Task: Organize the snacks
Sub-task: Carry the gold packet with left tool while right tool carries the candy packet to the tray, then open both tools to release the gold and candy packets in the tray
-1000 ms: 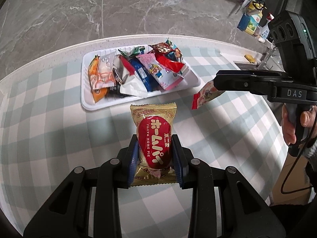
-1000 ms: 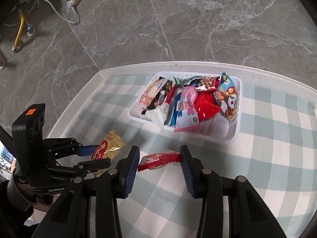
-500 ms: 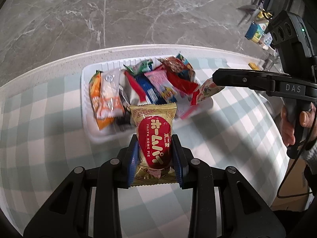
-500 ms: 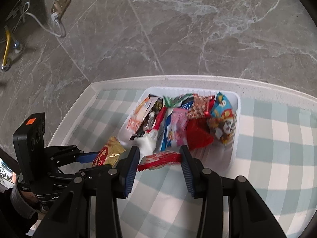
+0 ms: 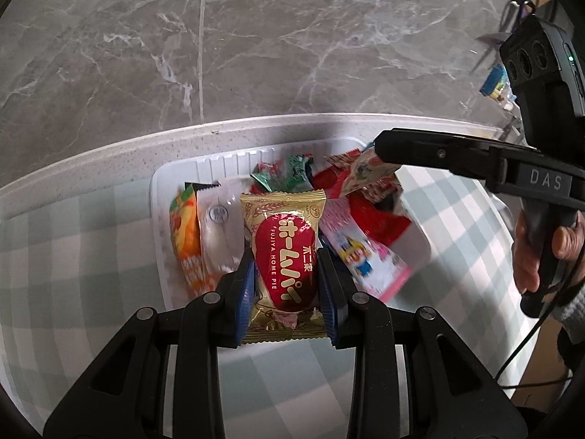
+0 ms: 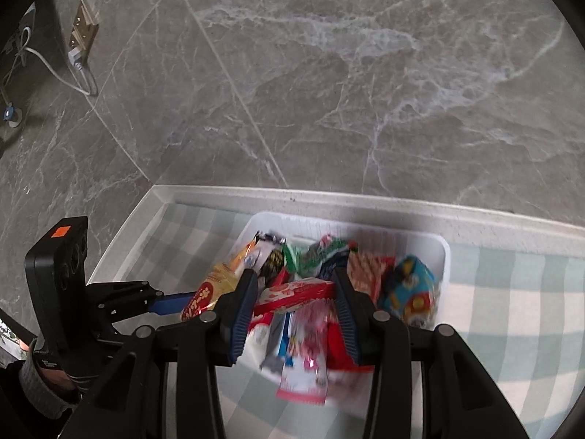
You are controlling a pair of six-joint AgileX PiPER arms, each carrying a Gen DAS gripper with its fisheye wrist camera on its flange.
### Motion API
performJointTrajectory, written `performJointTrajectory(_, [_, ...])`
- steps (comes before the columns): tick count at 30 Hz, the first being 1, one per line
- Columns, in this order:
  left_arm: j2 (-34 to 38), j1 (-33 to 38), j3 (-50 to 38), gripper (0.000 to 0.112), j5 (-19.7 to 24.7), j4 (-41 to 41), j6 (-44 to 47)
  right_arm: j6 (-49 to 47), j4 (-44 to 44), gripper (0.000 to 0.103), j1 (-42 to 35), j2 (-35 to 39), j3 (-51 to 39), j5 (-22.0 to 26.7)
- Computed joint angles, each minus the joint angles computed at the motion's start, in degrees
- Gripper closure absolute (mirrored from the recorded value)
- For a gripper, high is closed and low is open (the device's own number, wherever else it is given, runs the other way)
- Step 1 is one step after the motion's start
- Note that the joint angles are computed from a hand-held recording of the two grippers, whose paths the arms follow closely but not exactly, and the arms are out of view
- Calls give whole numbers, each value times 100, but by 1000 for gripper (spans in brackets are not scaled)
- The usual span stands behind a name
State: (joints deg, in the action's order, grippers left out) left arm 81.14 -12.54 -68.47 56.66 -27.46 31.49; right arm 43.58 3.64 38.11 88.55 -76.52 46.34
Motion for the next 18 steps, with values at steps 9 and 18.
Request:
performJointTrajectory(9, [546,-339,-67,83,-484,242,-140,-301,76,56,-94,488,56,-242])
performJointTrajectory(18, [657,-508,71,68,-778,271,-244,31,-464,54,147,489,196,-96])
